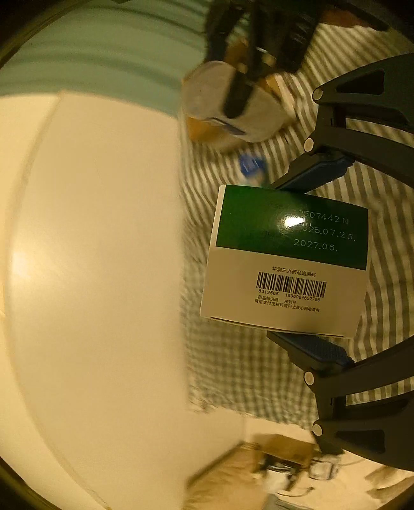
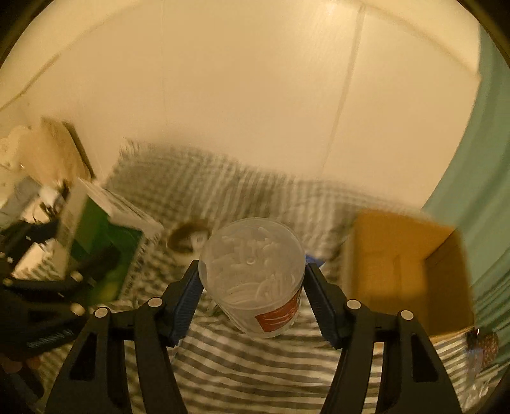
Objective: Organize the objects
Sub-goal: 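Grasp the white-green medicine box with left tool while right tool grasps the clear cup, then carry the box and cup into the cardboard box and open both tools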
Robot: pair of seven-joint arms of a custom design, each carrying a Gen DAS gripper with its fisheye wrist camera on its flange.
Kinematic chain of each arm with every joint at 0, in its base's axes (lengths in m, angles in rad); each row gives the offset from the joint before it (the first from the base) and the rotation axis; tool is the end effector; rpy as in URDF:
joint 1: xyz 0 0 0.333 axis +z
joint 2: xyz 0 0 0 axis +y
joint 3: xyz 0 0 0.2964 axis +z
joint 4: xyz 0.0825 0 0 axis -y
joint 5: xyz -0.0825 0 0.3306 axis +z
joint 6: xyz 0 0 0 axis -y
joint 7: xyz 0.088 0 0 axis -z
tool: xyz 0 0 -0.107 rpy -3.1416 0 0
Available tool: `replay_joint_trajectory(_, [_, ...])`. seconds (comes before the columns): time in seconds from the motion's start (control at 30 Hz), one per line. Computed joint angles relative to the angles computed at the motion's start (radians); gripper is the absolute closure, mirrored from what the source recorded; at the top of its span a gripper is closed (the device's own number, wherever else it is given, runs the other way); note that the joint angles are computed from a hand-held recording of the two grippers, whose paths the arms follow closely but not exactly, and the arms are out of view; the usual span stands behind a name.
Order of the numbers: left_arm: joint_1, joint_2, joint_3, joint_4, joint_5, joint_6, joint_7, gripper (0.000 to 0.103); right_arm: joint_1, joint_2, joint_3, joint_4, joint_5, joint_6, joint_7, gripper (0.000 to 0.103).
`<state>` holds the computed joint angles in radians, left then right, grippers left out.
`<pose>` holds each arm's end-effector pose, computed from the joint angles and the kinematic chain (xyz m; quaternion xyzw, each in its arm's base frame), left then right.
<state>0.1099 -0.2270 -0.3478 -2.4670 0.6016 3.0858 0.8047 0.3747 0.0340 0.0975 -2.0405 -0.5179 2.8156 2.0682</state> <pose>0.4306 -0.1595 0.4736 -0.6165 0.6711 -0.3127 0.2678 0.4843 0.2739 0.5141 -0.7694 0.5086 -0.2593 0.2865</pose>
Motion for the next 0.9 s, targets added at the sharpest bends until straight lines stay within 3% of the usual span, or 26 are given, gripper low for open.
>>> replay_joint_trajectory(0.1, [-0.019,-0.034,-0.039,0.060,0.015,-0.034,-0.012,0.021,-0.034,-0.135,-0.012,-0.048,0.006,0.008,-0.048,0.040])
replay_joint_trajectory(0.17, [-0.101,-0.026,0.001,0.096,-0.056,-0.015,0.039,0.021,-0.069,-0.190,-0.006,-0.062,0.014,0.008,-0.071,0.040])
replay_joint_trajectory(0.23, [-0.110,-0.007,-0.034,0.158,-0.065,-0.024,0.030,0.021,-0.101,-0.252,-0.009,-0.088,0.036,0.010,-0.107,0.040])
replay_joint_trajectory(0.3, [-0.111,0.030,-0.069,0.222,-0.034,-0.034,0.009,0.021,-0.132,-0.302,-0.013,-0.118,0.061,0.025,-0.134,0.040])
replay_joint_trajectory(0.43, [-0.209,0.156,-0.055,0.356,-0.046,-0.067,0.012,0.021,-0.194,-0.357,-0.041,-0.176,0.144,0.078,-0.177,0.040])
replay_joint_trajectory(0.63, [-0.340,0.352,-0.025,0.548,0.103,-0.170,-0.093,0.021,-0.232,-0.298,-0.077,-0.188,0.291,0.094,-0.269,0.040])
replay_joint_trajectory(0.77, [-0.422,0.470,0.024,0.644,0.110,-0.214,-0.102,0.021,-0.290,-0.220,-0.054,-0.174,0.269,0.090,-0.251,0.041])
replay_joint_trajectory(0.9, [-0.490,0.550,0.079,0.709,0.096,-0.246,-0.091,0.021,-0.289,-0.154,-0.071,-0.160,0.299,0.104,-0.251,0.041])
